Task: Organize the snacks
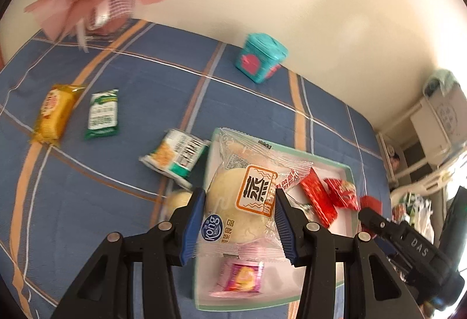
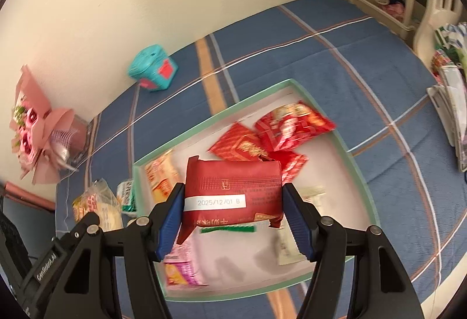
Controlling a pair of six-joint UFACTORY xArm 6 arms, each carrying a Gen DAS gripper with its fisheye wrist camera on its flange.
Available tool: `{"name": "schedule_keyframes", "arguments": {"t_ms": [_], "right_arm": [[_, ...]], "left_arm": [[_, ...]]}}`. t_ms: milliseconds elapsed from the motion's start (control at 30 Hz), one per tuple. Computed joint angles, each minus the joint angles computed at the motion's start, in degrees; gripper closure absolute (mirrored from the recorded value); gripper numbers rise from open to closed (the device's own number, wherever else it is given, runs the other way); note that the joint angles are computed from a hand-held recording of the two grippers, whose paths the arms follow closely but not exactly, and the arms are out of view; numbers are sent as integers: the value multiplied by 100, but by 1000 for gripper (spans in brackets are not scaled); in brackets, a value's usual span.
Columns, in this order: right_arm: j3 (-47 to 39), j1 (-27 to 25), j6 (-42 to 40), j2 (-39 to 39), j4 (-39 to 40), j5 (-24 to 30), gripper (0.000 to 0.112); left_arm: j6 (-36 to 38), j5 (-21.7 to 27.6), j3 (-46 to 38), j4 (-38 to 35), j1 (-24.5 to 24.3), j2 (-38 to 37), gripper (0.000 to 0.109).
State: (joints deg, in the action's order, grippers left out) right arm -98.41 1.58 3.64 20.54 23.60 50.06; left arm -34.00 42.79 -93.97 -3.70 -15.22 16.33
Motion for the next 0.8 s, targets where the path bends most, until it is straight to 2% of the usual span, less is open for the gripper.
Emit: {"name": "schedule_keyframes", "arguments": {"t_ms": [367, 800], "right_arm": [[92, -234, 128, -29, -141, -51, 45], [-236, -166, 45, 402, -133, -48, 45]], "left_arm": [[256, 470, -1174, 155, -445, 814, 59], [370, 710, -1986, 421, -566, 1506, 59]]}}
